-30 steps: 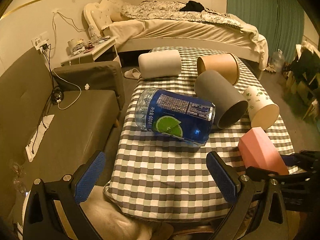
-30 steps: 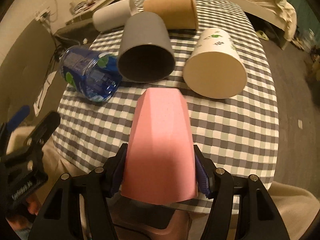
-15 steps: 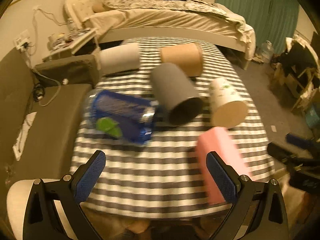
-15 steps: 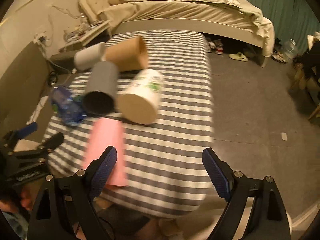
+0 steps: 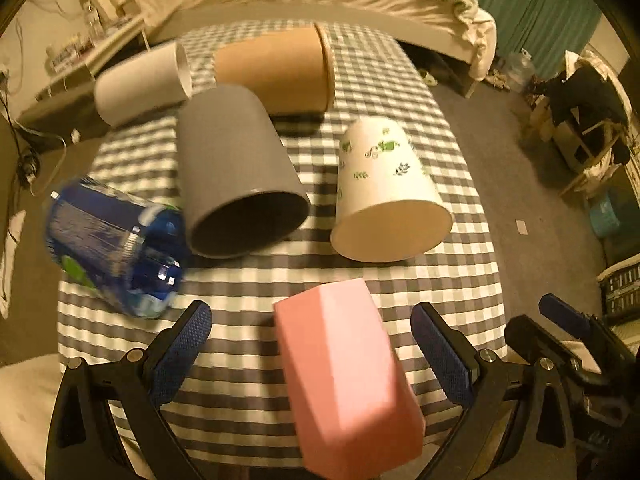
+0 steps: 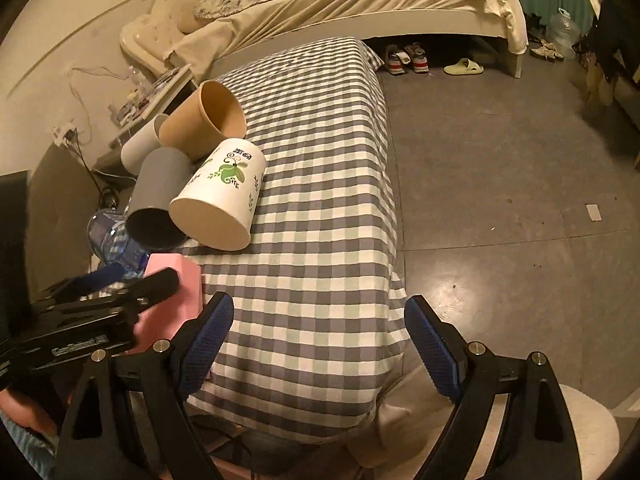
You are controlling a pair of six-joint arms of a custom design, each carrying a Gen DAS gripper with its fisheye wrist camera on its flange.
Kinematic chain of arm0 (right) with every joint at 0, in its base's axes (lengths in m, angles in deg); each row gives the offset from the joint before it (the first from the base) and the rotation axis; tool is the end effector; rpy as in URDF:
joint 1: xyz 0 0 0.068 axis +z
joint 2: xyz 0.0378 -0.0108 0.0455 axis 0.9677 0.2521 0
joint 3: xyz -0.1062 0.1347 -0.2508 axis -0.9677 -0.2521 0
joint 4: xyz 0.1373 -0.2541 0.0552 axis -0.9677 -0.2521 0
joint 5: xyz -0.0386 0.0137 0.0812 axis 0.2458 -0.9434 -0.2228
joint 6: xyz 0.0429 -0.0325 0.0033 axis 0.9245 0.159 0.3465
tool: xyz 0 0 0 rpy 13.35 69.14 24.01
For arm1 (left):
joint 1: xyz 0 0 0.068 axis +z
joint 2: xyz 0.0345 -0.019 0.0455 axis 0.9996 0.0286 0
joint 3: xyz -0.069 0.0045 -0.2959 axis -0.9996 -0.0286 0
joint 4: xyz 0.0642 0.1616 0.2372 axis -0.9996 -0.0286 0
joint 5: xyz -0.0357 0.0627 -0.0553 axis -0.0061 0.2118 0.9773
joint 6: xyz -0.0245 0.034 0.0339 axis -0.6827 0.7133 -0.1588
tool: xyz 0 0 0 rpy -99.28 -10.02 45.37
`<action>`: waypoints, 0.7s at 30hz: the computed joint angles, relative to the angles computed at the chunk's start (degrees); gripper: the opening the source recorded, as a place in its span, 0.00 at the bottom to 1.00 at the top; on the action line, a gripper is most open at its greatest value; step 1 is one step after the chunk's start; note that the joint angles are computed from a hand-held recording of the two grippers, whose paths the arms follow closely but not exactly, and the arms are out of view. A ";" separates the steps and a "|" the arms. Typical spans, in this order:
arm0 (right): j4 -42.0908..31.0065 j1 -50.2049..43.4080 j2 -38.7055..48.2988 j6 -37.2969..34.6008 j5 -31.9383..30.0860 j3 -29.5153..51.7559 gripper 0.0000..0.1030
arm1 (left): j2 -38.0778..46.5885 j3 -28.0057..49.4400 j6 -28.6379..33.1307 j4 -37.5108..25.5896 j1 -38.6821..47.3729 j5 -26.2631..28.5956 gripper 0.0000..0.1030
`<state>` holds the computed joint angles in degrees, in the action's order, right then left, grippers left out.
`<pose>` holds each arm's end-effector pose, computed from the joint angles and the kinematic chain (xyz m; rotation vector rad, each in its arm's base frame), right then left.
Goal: Flip cup upside down
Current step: 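Close the left tool on the pink cup while the right tool releases it, then rotate the pink cup in the left tool so its base faces up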
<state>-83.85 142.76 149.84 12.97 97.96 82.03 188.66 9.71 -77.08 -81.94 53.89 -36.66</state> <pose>0.0986 0.1918 0.0689 0.6914 2.5025 0.2415 0.2249 -0.1580 0.0689 0.7256 2.7100 -0.2905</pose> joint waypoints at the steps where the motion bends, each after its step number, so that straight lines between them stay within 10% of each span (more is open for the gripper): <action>1: 0.18 0.09 0.03 -0.08 0.06 0.03 0.85 | 1.11 1.01 -0.02 -1.05 0.22 0.72 0.90; 5: 1.35 0.04 0.21 -0.86 0.05 -0.17 0.85 | 4.41 4.31 0.16 -5.75 2.10 6.09 0.62; 21: -3.51 1.81 1.47 2.03 1.66 2.46 0.85 | -14.04 -4.46 4.22 -5.76 3.33 3.46 0.57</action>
